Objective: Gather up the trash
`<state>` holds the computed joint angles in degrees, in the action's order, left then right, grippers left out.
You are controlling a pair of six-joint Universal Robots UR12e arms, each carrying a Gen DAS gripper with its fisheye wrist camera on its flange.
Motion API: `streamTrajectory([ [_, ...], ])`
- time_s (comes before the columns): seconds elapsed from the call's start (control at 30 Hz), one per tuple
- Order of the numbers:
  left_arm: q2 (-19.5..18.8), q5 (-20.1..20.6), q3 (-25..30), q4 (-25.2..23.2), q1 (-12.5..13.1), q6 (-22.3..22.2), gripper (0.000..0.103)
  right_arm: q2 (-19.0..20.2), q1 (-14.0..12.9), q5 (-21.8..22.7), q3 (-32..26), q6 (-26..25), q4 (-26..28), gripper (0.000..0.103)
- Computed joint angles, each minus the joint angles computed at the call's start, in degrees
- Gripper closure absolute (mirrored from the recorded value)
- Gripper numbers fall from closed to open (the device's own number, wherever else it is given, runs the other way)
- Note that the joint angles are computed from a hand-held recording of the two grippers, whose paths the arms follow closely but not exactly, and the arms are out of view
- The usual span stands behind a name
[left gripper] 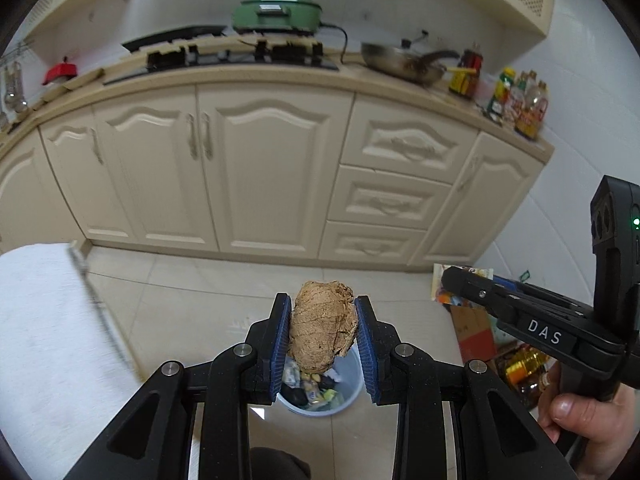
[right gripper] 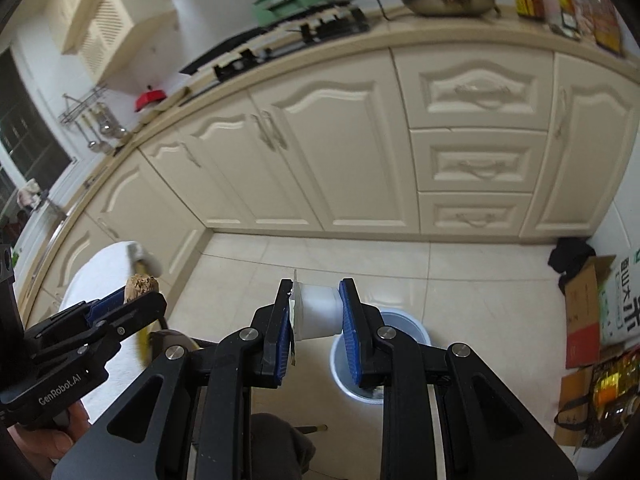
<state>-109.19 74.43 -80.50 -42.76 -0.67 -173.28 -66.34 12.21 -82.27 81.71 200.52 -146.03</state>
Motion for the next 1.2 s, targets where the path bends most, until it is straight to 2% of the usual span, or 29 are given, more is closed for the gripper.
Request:
streamTrajectory([
  [0.3,-12.3,1.5,15.4,-9.2,-2.8,-0.4,0.075,2.7,-1.5,1.4,-1.1,0.9,2.9,0.08],
  [0.43,-15.6,1.7,19.5,-12.1,-3.4,-0.8,0.075,3.7,-1.8,2.3,-1.6,1.4,3.8,0.08],
  [0.5,-17.5,1.4,22.3,-15.3,-3.6,-0.5,0.074,4.1,-2.0,2.6,-1.8,1.7,4.0,0.077],
  [0.53,-18.6,1.3,24.1,-17.3,-3.7,-0.3,0.072,4.2,-2.1,2.6,-1.8,2.0,4.1,0.077],
  [0.57,-19.3,1.6,25.1,-18.1,-3.7,-0.5,0.066,4.5,-2.2,2.8,-2.0,2.1,4.4,0.077],
  [0.6,-19.9,2.3,26.0,-18.6,-3.8,-0.8,0.059,4.6,-2.3,2.9,-2.0,2.3,4.5,0.074],
  [0.67,-20.8,3.3,27.2,-18.2,-3.9,-1.6,0.026,4.8,-2.4,2.9,-1.8,3.1,4.1,0.057],
  [0.7,-20.8,3.7,26.9,-17.2,-4.0,-2.0,0.022,4.7,-2.4,2.6,-1.6,3.4,4.1,0.043],
  [0.77,-20.6,5.2,26.6,-15.6,-4.1,-2.7,0.011,4.5,-2.3,2.1,-1.2,4.2,3.8,0.039],
  [0.8,-20.5,6.0,26.3,-14.9,-4.1,-2.9,0.009,4.4,-2.4,2.3,-0.9,4.5,3.7,0.038],
  [0.87,-20.4,6.9,26.1,-13.7,-4.1,-3.0,0.006,4.2,-2.3,1.9,-0.5,5.0,3.7,0.022],
  [0.9,-20.3,8.1,26.0,-13.2,-4.3,-3.1,0.005,4.0,-2.2,1.6,-0.4,5.3,3.6,0.005],
  [0.93,-19.9,9.2,25.5,-12.2,-4.4,-3.2,0.004,3.8,-2.0,0.8,-0.2,5.7,3.5,0.0],
  [1.07,-18.7,12.2,23.8,-9.1,-4.8,-3.6,0.001,3.5,-1.3,-1.6,-0.6,6.8,5.7,0.0],
  [1.2,-15.5,13.5,18.8,-5.0,-5.2,-4.7,0.001,2.8,-0.6,-2.5,-0.7,6.4,5.9,0.0],
])
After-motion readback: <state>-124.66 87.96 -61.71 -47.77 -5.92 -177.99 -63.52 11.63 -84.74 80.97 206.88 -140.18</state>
